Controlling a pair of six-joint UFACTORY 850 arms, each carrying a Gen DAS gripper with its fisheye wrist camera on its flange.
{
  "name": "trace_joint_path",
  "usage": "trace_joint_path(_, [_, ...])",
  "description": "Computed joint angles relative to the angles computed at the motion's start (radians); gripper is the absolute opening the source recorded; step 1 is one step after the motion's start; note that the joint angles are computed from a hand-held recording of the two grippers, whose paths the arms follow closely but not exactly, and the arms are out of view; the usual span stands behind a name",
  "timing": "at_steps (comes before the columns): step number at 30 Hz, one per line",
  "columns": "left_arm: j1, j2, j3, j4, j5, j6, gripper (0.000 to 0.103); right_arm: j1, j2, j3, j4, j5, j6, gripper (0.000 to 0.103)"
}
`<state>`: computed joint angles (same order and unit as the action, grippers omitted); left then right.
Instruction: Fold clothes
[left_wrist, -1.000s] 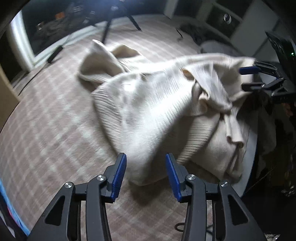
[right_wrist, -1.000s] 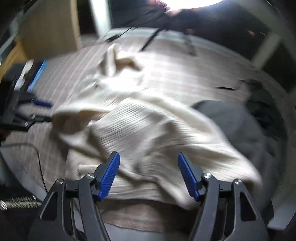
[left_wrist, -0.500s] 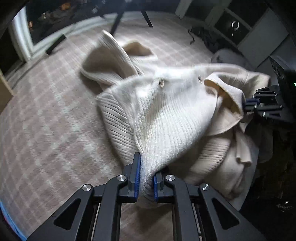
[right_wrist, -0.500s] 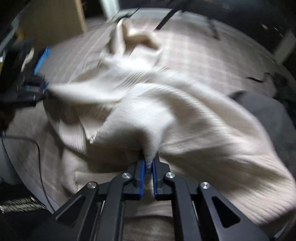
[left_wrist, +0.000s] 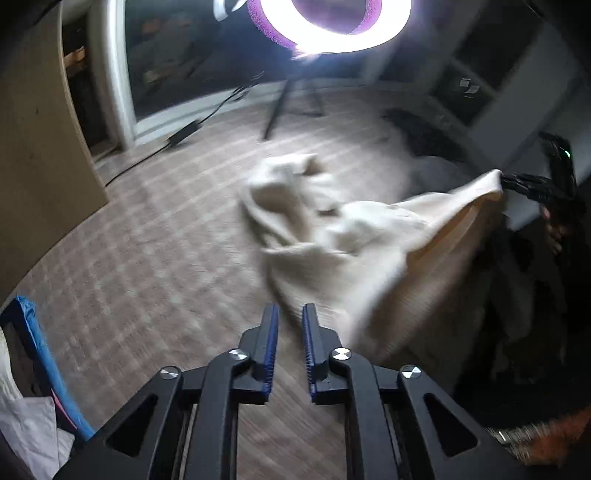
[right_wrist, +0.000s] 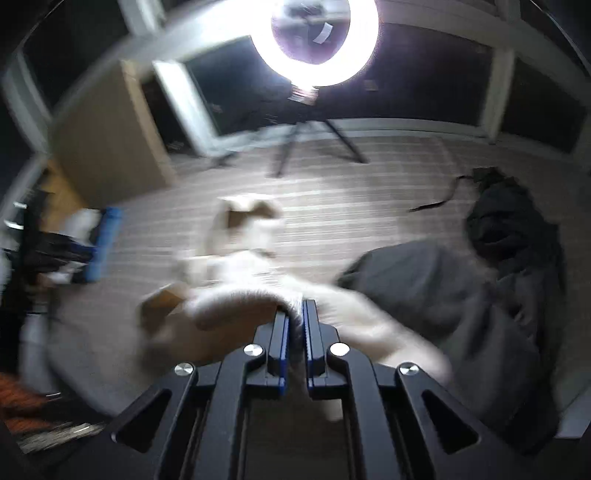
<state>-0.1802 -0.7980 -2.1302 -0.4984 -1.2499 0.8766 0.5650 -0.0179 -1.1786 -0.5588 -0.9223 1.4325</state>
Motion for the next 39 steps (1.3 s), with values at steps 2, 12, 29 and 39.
trace_joint_path(2, [-0.022,-0.093,-0.103,0.006,-0.053,-0.072,0.012,-0.070,-0.058,0.005,0.080,-0.011,-0.071,0.007])
trace_joint_path(12, [-0.127,0.095,0.238,0.074,0.098,0.171,0.043,-0.115,-0.064,0.052,0.143,0.027,-0.123,0.007])
trace_joint_path(29, [-0.143,0.100,0.247,0.054,0.076,0.229,0.007,-0.105,-0.060,0.062,0.171,0.059,-0.135,0.007])
trace_joint_path(39, [-0.123,-0.129,-0.058,0.202,0.124,-0.016,0.031,-0.178,-0.140,0.036,0.221,0.135,-0.208,0.007])
